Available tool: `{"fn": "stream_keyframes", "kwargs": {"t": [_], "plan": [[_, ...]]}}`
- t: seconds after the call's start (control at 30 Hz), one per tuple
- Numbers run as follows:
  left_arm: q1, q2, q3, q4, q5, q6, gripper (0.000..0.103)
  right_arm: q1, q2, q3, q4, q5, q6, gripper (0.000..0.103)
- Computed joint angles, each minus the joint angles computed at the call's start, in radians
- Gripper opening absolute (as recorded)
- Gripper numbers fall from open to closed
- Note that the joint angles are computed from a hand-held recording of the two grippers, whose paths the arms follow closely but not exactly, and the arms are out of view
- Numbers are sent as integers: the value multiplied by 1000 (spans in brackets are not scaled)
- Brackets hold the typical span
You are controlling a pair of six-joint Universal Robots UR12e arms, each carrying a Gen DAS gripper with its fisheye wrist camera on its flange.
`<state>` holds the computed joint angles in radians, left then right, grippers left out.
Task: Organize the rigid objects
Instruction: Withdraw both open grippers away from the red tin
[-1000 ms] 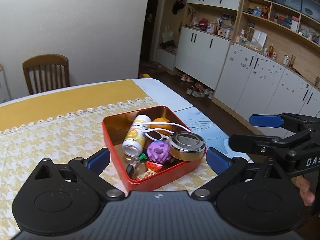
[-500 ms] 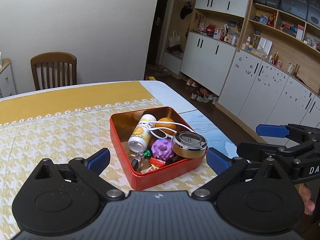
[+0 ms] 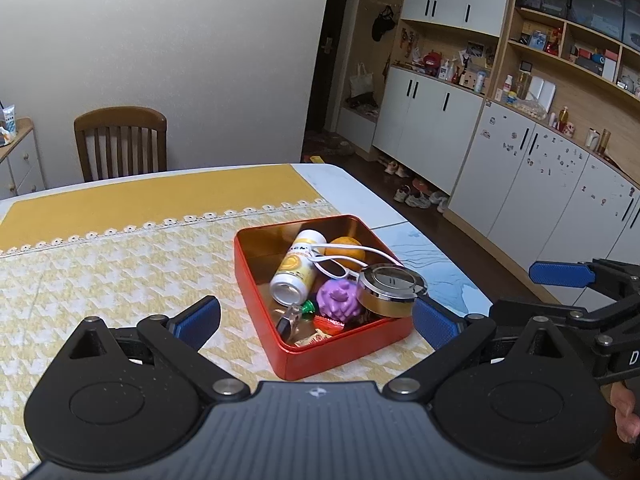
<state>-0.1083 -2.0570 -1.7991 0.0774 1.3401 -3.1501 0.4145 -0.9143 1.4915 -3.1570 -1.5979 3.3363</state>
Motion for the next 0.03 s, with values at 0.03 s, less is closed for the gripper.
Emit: {"fn": "stream_keyframes", "kwargs": {"t": [0.03], "plan": [[0, 1, 0, -1, 4, 1, 103, 0, 0, 0, 0, 0, 0, 103]]}}
